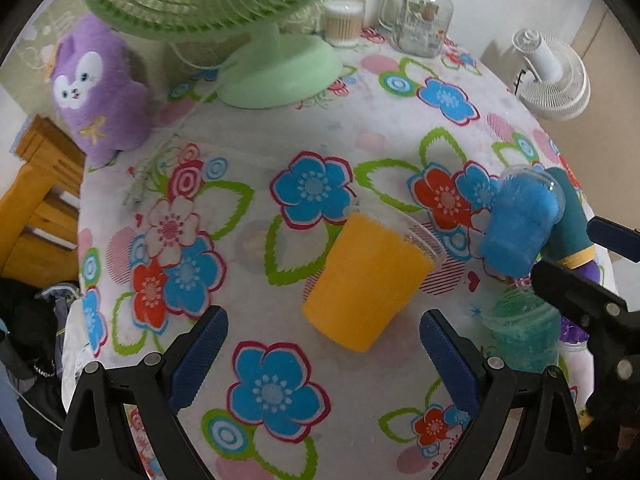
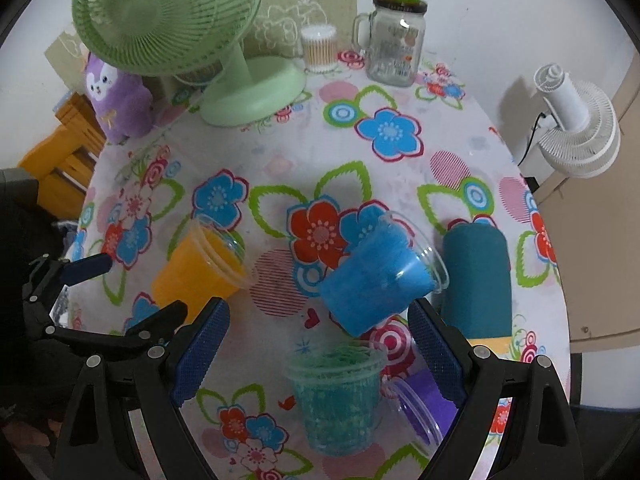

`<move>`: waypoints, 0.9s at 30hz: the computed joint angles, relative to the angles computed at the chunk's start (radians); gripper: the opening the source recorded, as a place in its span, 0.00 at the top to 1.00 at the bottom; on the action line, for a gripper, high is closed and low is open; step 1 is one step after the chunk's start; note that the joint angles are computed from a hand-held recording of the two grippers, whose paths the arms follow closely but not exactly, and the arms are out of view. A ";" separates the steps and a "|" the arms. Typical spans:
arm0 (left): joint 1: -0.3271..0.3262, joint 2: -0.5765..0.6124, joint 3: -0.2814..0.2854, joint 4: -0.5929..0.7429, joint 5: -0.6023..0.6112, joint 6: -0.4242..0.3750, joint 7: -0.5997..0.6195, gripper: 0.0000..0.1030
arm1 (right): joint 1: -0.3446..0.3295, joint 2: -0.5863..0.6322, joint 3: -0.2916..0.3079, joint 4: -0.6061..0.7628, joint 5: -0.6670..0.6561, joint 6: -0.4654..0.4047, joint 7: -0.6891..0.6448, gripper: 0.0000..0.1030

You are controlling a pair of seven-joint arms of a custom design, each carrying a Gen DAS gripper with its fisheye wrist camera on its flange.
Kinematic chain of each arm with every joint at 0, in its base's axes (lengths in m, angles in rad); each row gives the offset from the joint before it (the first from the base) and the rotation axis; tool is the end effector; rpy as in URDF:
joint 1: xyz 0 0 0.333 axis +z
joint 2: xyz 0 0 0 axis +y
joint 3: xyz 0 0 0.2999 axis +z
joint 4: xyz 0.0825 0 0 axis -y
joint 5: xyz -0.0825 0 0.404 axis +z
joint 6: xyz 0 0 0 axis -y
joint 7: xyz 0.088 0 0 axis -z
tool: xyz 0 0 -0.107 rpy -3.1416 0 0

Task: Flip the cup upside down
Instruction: 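Move the left tool toward the orange cup lying on its side, then close the left gripper around the orange cup's body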

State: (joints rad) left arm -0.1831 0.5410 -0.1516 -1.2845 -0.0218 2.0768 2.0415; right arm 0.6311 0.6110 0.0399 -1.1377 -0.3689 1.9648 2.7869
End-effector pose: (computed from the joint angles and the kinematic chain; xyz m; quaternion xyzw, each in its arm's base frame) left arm 0.7142 -0.2232 0.4474 -0.3880 0.9115 -0.1199 0.0654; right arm 0.6160 0.4484 0.4594 -0.5215 0.8304 -0.1464 0.1309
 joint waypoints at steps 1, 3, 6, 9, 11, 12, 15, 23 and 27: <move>-0.002 0.008 -0.001 0.007 0.002 -0.004 0.003 0.05 | -0.003 0.007 0.001 0.006 0.004 -0.002 -0.005 0.10; -0.007 0.031 -0.002 0.025 0.005 -0.012 0.009 0.05 | -0.009 0.015 0.002 0.008 0.013 -0.001 -0.011 0.10; -0.011 0.064 -0.006 0.056 0.001 -0.027 0.024 0.05 | -0.015 0.023 0.001 0.010 0.023 -0.003 -0.013 0.10; -0.014 0.101 -0.008 0.093 -0.009 -0.045 0.031 0.05 | -0.020 0.038 0.000 0.024 0.033 -0.009 -0.018 0.10; -0.013 0.125 -0.013 0.118 -0.020 -0.054 0.042 0.05 | -0.021 0.046 -0.001 0.033 0.038 -0.014 -0.023 0.10; -0.014 0.136 -0.014 0.129 -0.023 -0.062 0.046 0.05 | -0.022 0.047 -0.001 0.032 0.040 -0.014 -0.026 0.10; -0.018 0.167 -0.015 0.163 -0.029 -0.090 0.060 0.05 | -0.023 0.055 -0.002 0.038 0.045 -0.022 -0.033 0.10; -0.019 0.169 -0.017 0.142 -0.040 -0.052 0.082 0.27 | -0.024 0.060 -0.003 0.039 0.056 -0.030 -0.037 0.10; -0.006 0.136 -0.026 0.092 -0.059 -0.011 0.113 0.38 | -0.022 0.061 -0.002 0.041 0.054 -0.030 -0.041 0.10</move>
State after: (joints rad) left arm -0.1890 0.6770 -0.1772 -1.1929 -0.0807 2.0654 2.1547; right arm 0.6086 0.6715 0.0375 -1.0966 -0.3146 1.9347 2.7455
